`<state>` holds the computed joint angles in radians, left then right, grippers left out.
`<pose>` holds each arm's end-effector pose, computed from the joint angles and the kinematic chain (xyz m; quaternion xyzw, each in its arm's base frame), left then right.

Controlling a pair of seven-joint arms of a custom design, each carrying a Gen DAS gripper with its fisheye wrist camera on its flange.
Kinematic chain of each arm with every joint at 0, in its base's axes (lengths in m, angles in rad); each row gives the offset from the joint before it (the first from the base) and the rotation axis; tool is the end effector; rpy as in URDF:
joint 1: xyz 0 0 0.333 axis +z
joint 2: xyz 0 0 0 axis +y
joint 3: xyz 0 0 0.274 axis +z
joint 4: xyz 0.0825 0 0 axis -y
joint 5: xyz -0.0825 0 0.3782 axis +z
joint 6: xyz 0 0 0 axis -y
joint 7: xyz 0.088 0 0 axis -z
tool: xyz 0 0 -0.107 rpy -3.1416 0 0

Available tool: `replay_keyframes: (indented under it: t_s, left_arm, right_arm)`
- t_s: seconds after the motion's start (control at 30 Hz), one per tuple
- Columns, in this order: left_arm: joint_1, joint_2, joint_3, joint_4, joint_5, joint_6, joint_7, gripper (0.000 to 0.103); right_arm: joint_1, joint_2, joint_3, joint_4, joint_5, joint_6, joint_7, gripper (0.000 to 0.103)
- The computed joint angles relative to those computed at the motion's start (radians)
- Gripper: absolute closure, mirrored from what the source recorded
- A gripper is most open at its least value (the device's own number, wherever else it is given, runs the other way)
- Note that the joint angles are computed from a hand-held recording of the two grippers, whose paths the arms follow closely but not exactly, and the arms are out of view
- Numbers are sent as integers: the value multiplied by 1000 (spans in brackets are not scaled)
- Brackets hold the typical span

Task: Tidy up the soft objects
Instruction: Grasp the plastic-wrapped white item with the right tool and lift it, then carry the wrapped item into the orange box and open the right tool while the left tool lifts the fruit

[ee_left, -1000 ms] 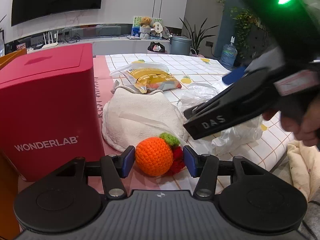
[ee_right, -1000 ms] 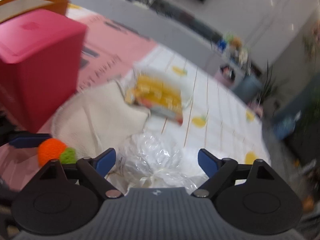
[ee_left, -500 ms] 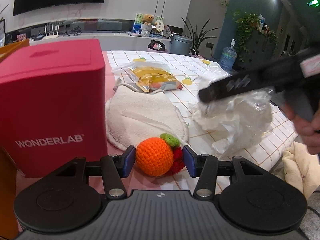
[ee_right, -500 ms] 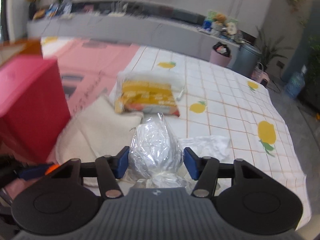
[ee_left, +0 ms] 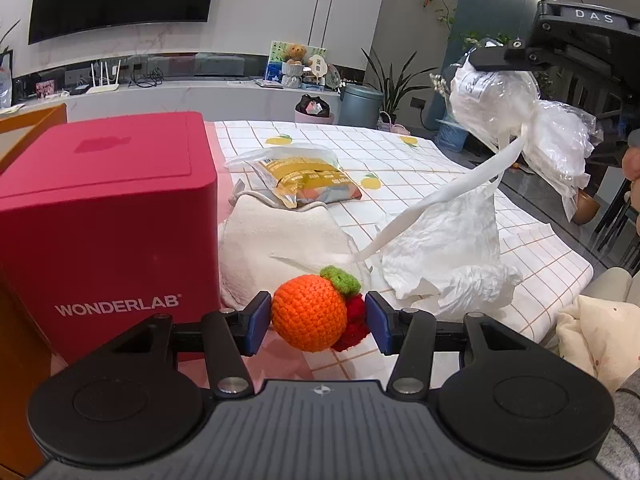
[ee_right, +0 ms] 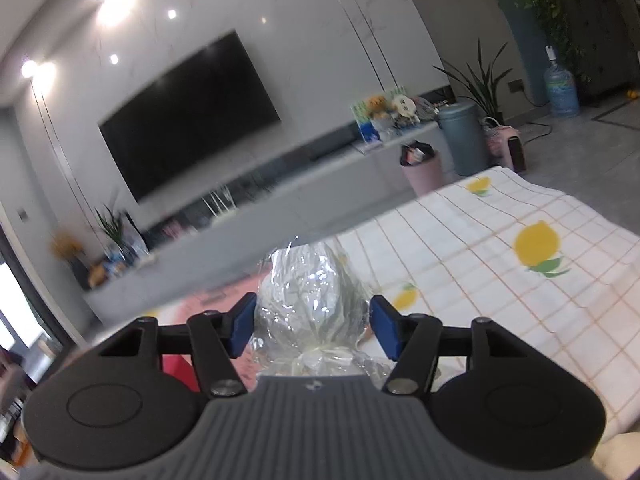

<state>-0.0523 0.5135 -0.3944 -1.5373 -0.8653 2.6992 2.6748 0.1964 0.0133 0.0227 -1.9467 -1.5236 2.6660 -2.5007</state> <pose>0.6668 -0.2387 0.4045 -0.3518 0.8124 -0.4560 0.0909 0.5727 0.1574 0.4886 -0.3140 0.7617 -0.3580 0.4395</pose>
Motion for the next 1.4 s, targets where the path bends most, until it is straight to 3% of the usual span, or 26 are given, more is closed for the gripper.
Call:
replay_keyframes:
  t_s: [0.17, 0.47, 0.63, 0.8, 1.0, 1.13, 1.2, 1.3, 1.4]
  left_arm:
    - [18, -13, -15, -5, -44, -1, 26, 45]
    - [15, -43, 3, -11, -56, -10, 1, 45]
    - [24, -80, 12, -20, -91, -18, -2, 45]
    - [29, -98, 38, 36, -86, -96, -76, 45]
    - [59, -160, 53, 61, -159, -96, -15, 45]
    - [65, -199, 91, 81, -145, -77, -6, 45]
    - [60, -218, 121, 85, -93, -66, -62, 45]
    - [90, -206, 150, 145, -67, -131, -147, 45]
    - [104, -137, 186, 269, 42, -225, -293, 45]
  right_arm:
    - [2, -1, 2, 13, -128, 22, 105, 39]
    - [22, 13, 7, 40, -3, 3, -69, 44]
    - [42, -13, 24, 35, -37, -72, -70, 45]
    - [65, -47, 54, 47, -44, -157, -80, 45]
    - [97, -84, 101, 88, -84, -243, -113, 45]
    - [123, -58, 123, 182, -129, -262, -135, 45]
    - [140, -19, 124, 260, -123, -252, -189, 44]
    - [183, 76, 113, 411, -80, -262, -258, 43]
    - [219, 193, 86, 580, -67, -199, -290, 43]
